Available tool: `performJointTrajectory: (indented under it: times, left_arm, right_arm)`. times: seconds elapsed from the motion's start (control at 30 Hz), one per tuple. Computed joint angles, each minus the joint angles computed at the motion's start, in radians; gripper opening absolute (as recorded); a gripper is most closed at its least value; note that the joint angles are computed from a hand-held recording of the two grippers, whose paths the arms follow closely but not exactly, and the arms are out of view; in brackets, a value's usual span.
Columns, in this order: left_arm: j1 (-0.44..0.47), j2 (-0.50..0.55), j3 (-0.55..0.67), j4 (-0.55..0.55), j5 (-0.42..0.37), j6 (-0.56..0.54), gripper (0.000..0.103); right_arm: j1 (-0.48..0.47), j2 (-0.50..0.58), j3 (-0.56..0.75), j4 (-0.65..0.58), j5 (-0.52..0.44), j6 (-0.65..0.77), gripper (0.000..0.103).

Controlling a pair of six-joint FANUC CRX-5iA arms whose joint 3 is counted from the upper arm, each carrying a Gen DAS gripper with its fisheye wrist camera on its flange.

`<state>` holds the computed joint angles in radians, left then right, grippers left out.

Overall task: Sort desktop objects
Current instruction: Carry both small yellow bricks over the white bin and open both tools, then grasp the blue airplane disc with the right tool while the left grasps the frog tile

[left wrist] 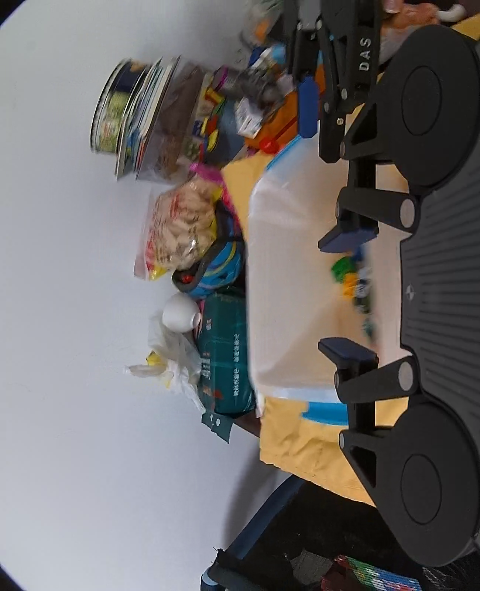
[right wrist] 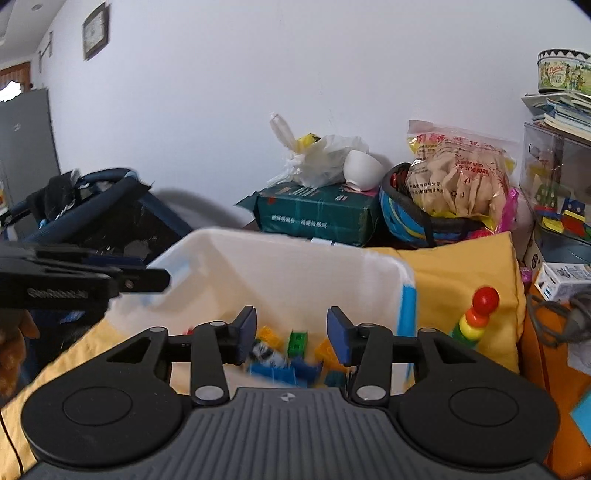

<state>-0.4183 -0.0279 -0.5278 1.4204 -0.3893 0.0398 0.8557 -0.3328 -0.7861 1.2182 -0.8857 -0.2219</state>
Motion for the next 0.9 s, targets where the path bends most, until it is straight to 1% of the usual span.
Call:
performJointTrajectory:
  times: [0.03, 0.07, 0.13, 0.2, 0.27, 0.33, 0.47, 0.53, 0.57, 0.6, 0.63, 0.67, 0.77, 0.9]
  left_arm:
    - [0.000, -0.032, -0.042, 0.010, 0.001, -0.021, 0.058]
    - [0.010, -0.055, -0.070, -0.014, -0.014, -0.015, 0.058]
    - [0.031, -0.094, -0.124, -0.080, -0.044, 0.019, 0.058]
    - [0.066, -0.114, -0.156, -0.186, -0.105, 0.084, 0.058]
    - [0.095, -0.124, -0.176, -0.296, -0.154, 0.167, 0.058]
    - [0.115, -0.126, -0.184, -0.378, -0.200, 0.218, 0.058]
    - [0.124, -0.131, -0.206, -0.473, -0.218, 0.234, 0.058]
    - [0.137, -0.120, -0.197, -0.545, -0.245, 0.282, 0.058]
    - [0.143, -0.117, -0.197, -0.565, -0.256, 0.302, 0.058]
    - [0.150, -0.111, -0.197, -0.570, -0.272, 0.314, 0.058]
    - [0.153, -0.106, -0.199, -0.564, -0.281, 0.317, 0.058]
    - [0.152, -0.110, -0.212, -0.541, -0.270, 0.303, 0.058]
    - [0.143, -0.117, -0.221, -0.531, -0.256, 0.298, 0.058]
    - [0.139, -0.129, -0.245, -0.498, -0.249, 0.257, 0.058]
  right_arm:
    - [0.037, -0.014, -0.011, -0.018, -0.028, 0.018, 0.050]
    - [0.057, -0.019, -0.018, -0.029, -0.042, 0.029, 0.052]
    - [0.126, -0.038, -0.041, -0.071, -0.081, 0.046, 0.055]
    - [0.188, -0.046, -0.050, -0.137, -0.112, 0.060, 0.055]
    - [0.242, -0.050, -0.061, -0.204, -0.124, 0.055, 0.055]
    - [0.282, -0.037, -0.064, -0.257, -0.136, 0.067, 0.055]
    - [0.339, -0.014, -0.063, -0.360, -0.128, 0.110, 0.056]
    - [0.366, -0.004, -0.061, -0.395, -0.137, 0.119, 0.056]
    - [0.376, -0.002, -0.064, -0.407, -0.132, 0.122, 0.054]
    - [0.391, -0.005, -0.063, -0.421, -0.136, 0.123, 0.051]
    - [0.400, -0.013, -0.069, -0.431, -0.119, 0.127, 0.048]
    - [0.415, -0.016, -0.073, -0.433, -0.112, 0.118, 0.044]
    - [0.427, 0.005, -0.057, -0.472, -0.093, 0.165, 0.043]
    - [0.406, 0.020, -0.052, -0.419, -0.079, 0.179, 0.042]
